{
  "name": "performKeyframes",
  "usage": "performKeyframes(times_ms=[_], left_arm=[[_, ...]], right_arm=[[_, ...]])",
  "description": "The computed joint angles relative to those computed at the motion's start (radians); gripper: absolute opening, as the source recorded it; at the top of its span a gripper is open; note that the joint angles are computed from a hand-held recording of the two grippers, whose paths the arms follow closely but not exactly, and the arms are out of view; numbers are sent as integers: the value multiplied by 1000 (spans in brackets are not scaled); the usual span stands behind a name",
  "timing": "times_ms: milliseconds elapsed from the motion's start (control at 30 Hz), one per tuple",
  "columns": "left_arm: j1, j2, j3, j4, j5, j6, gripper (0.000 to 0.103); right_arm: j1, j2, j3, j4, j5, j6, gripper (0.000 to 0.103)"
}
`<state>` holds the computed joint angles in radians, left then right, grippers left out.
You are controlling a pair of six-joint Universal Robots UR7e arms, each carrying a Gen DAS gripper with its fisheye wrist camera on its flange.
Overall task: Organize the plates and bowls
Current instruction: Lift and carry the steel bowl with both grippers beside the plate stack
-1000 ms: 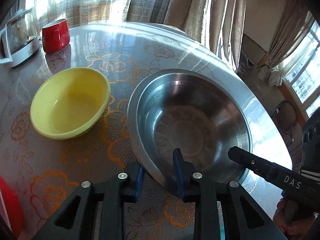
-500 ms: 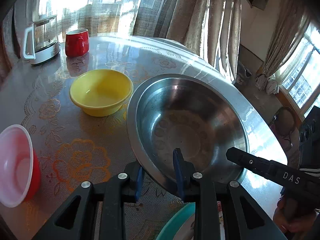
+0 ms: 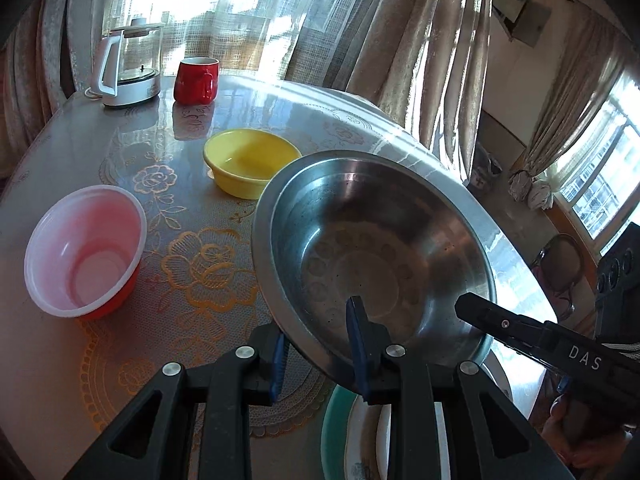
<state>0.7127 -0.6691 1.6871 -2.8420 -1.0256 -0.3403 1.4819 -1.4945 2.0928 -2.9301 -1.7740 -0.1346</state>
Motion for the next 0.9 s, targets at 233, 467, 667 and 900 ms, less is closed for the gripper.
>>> performKeyframes(times_ms=[233, 467, 667, 900], left_arm=[[-13, -64, 104, -32, 11, -23, 28], [-21, -106, 169, -53, 15, -39, 29], [-21, -141, 207, -53, 9, -50, 29], [-23, -195, 272, -60, 5, -66, 29]], right_arm=[[21, -16, 55, -29, 5, 12, 18], [28, -28, 89, -41, 15, 17, 18], [57, -25, 109, -65, -12, 4, 18], [92, -26, 141, -80, -36, -16, 18]])
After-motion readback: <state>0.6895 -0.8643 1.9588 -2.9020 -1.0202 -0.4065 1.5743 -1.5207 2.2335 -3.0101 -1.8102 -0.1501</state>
